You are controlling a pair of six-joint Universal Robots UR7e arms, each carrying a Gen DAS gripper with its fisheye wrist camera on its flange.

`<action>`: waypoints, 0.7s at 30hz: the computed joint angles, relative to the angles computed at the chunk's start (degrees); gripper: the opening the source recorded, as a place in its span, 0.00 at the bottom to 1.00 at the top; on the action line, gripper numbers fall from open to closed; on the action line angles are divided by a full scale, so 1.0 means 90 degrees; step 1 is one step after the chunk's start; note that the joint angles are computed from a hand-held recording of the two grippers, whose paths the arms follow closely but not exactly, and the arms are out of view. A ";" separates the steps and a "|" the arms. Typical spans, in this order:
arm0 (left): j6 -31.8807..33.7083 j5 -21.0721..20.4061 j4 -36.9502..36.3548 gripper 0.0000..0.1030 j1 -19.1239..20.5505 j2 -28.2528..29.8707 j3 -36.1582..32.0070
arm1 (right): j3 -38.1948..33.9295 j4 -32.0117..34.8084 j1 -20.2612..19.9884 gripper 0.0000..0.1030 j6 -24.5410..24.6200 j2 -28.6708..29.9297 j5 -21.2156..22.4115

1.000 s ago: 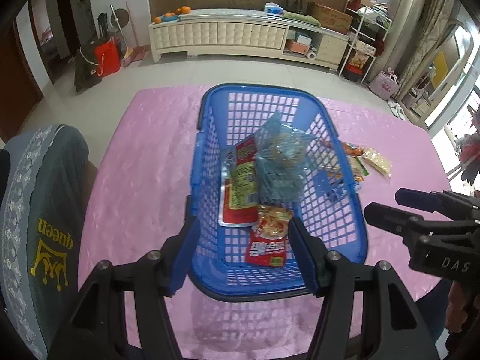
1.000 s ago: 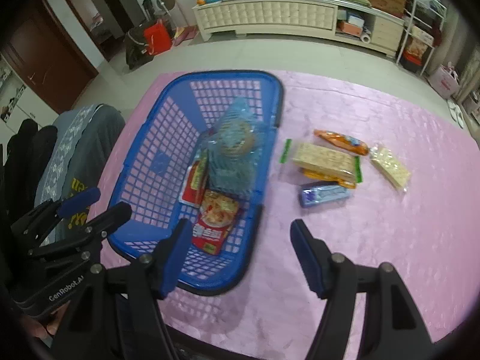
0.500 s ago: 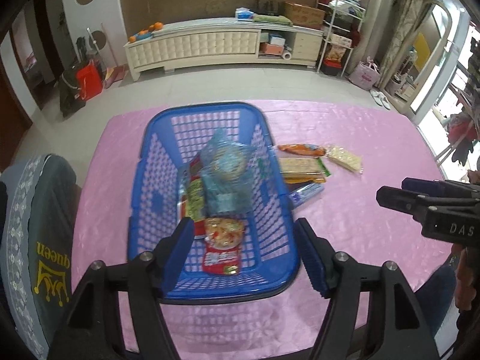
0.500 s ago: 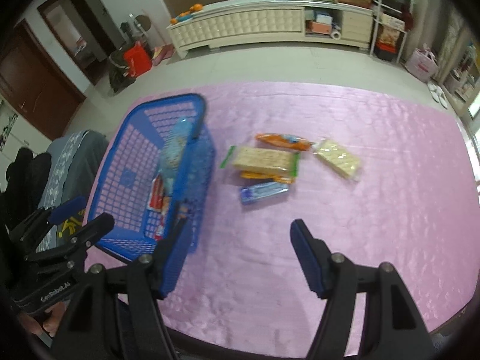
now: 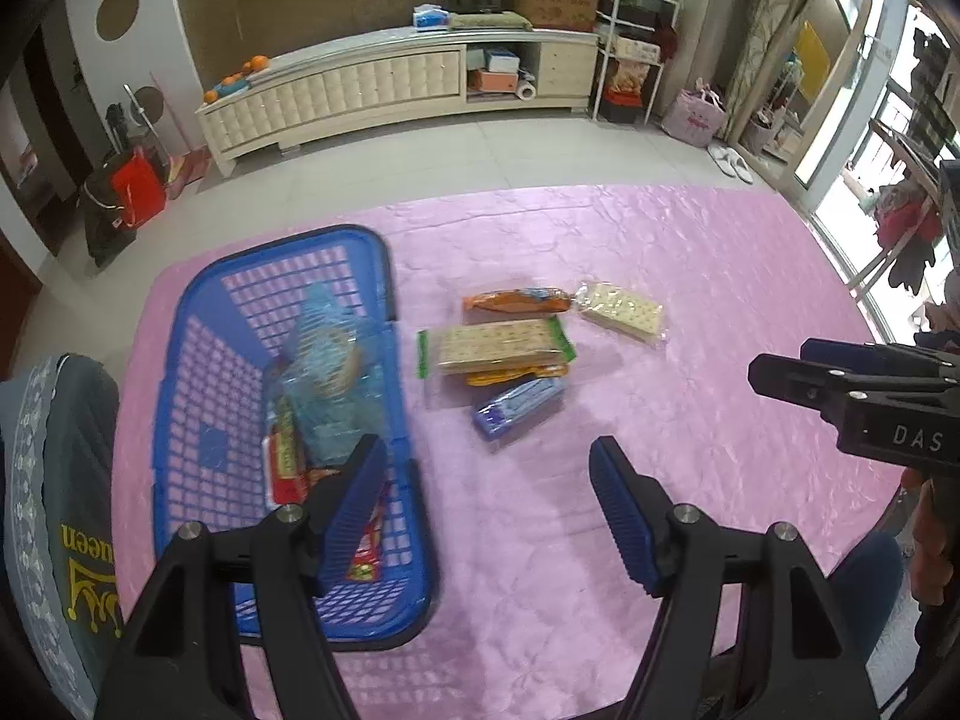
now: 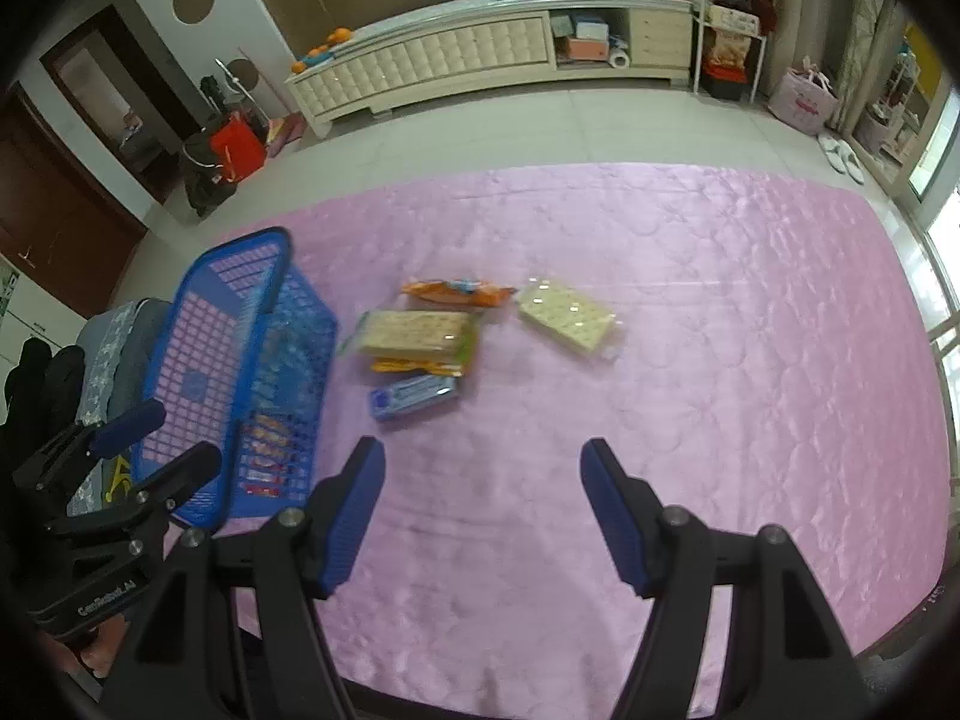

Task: Organize snacks
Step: 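Move both grippers back over the cracker packs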

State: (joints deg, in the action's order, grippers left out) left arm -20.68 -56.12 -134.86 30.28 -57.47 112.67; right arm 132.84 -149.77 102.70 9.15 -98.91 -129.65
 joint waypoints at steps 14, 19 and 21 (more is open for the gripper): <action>-0.0124 -0.0211 0.0054 0.66 0.0084 0.1095 -0.0703 | -0.0011 -0.0477 -0.1116 0.70 -0.1417 -0.0101 0.0490; -0.0358 -0.0252 0.0232 0.66 0.0251 0.1523 -0.1095 | -0.0082 -0.0609 -0.1404 0.70 -0.1807 0.0107 0.0590; -0.0406 -0.0313 0.0356 0.66 0.0346 0.1694 -0.1287 | -0.0128 -0.0617 -0.1533 0.70 -0.1846 0.0167 0.0706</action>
